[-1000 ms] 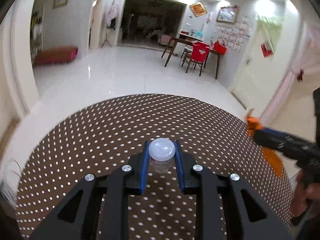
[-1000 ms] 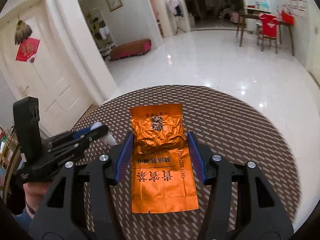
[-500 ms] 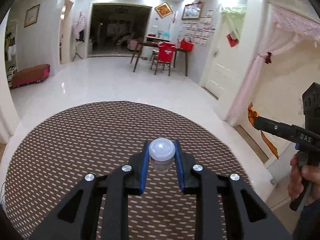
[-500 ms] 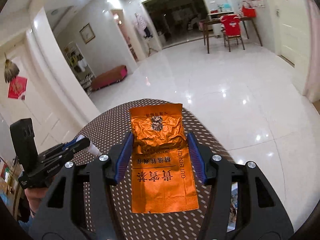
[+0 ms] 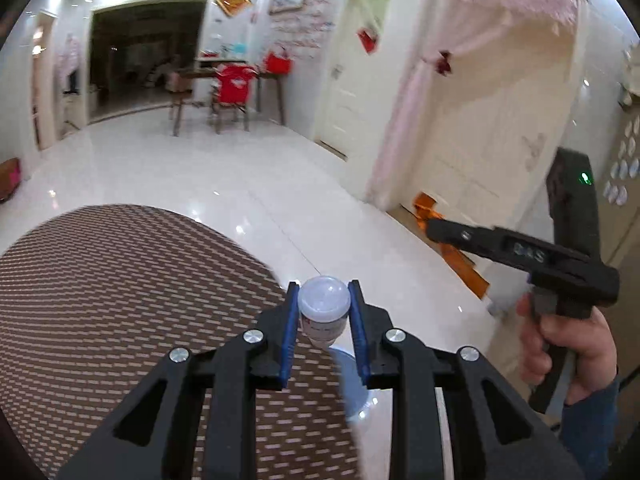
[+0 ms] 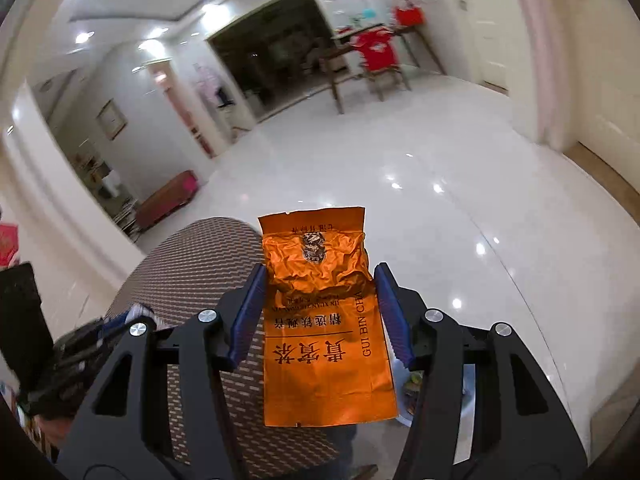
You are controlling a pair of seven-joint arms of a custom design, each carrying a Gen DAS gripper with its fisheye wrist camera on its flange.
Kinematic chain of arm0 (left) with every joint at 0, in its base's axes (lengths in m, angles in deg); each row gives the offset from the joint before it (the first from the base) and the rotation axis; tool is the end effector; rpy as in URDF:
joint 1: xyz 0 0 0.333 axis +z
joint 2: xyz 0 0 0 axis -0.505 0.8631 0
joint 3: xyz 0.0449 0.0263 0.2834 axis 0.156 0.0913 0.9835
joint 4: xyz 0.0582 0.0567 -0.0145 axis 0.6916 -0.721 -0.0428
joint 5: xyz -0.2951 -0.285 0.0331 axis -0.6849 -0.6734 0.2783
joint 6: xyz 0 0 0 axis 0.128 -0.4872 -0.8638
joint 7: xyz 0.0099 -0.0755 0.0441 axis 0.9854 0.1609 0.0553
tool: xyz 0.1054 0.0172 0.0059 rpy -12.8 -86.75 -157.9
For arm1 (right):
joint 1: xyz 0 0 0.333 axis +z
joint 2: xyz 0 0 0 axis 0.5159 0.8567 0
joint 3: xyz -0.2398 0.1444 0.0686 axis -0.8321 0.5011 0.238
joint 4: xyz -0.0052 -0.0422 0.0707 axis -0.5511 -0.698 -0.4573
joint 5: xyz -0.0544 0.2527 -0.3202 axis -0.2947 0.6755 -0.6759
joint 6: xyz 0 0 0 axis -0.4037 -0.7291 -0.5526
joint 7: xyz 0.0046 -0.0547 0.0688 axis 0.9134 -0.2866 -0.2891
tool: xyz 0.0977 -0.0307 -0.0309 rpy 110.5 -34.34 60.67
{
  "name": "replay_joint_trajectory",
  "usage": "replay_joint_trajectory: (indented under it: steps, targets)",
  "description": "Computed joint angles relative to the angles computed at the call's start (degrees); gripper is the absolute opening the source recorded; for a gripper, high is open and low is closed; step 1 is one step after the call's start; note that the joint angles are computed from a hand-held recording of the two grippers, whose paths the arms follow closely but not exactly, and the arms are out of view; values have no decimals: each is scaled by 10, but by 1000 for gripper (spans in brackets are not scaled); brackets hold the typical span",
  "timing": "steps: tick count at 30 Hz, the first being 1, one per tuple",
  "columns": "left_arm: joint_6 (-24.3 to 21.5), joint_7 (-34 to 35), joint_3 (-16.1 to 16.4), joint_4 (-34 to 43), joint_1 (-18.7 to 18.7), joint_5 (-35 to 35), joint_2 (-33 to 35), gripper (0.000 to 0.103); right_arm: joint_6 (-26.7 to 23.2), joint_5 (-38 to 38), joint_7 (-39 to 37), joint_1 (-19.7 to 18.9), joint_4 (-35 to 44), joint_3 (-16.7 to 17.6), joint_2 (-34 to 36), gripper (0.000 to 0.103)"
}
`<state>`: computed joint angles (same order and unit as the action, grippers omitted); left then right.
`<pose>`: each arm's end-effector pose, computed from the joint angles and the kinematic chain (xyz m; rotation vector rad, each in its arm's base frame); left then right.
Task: Collect trash
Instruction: 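Carry the white bottle and orange packet over the blue wastebasket and open both tools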
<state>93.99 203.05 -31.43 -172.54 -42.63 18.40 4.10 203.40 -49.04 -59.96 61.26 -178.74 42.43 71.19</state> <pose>0.6052 -0.3364 0.5456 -0.7282 2.7138 -1.3521 0.4346 0.3990 0.5180 -0.8640 2.0776 -0.6591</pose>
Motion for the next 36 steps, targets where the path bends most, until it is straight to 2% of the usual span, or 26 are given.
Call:
replay_joint_trajectory:
  steps: [7, 13, 16, 21, 24, 25, 26, 27, 29, 30, 32, 35, 36]
  targets:
    - [5, -55, -10, 9, -51, 78, 34, 23, 25, 36, 51, -17, -99, 4, -64, 54]
    - [1, -131, -8, 64, -99, 184, 96, 23, 65, 54, 77, -35, -145, 10, -76, 55]
    - [-16, -158, -1, 96, -120, 232, 127, 23, 97, 56, 100, -45, -161, 5, -69, 55]
    - [-69, -212, 15, 205, -168, 328, 211, 24, 152, 50, 139, -61, -197, -4, -66, 56]
    - [-83, -221, 20, 238, -187, 364, 236, 26, 190, 44, 158, -71, -213, -10, -57, 56]
    - [-106, -224, 25, 271, -198, 382, 256, 29, 205, 43, 161, -75, -216, -13, -54, 59]
    - [-121, -232, 32, 297, -211, 401, 273, 45, 220, 37, 169, -80, -225, -16, -53, 68]
    - [-120, -240, 38, 303, -218, 414, 277, 64, 231, 38, 177, -83, -229, -18, -50, 71]
    - [-89, -254, 41, 290, -222, 424, 272, 85, 244, 34, 190, -88, -236, -18, -47, 80]
    - [-69, -262, 41, 280, -222, 427, 266, 88, 246, 33, 196, -89, -239, -18, -47, 84]
    - [-64, -269, 39, 287, -217, 427, 270, 88, 240, 30, 212, -89, -247, -13, -52, 93]
    - [-34, -274, 31, 263, -199, 409, 252, 90, 222, 51, 206, -83, -251, -10, -59, 97]
    - [-20, -271, 26, 233, -190, 401, 233, 91, 213, 60, 200, -81, -249, -8, -61, 97]
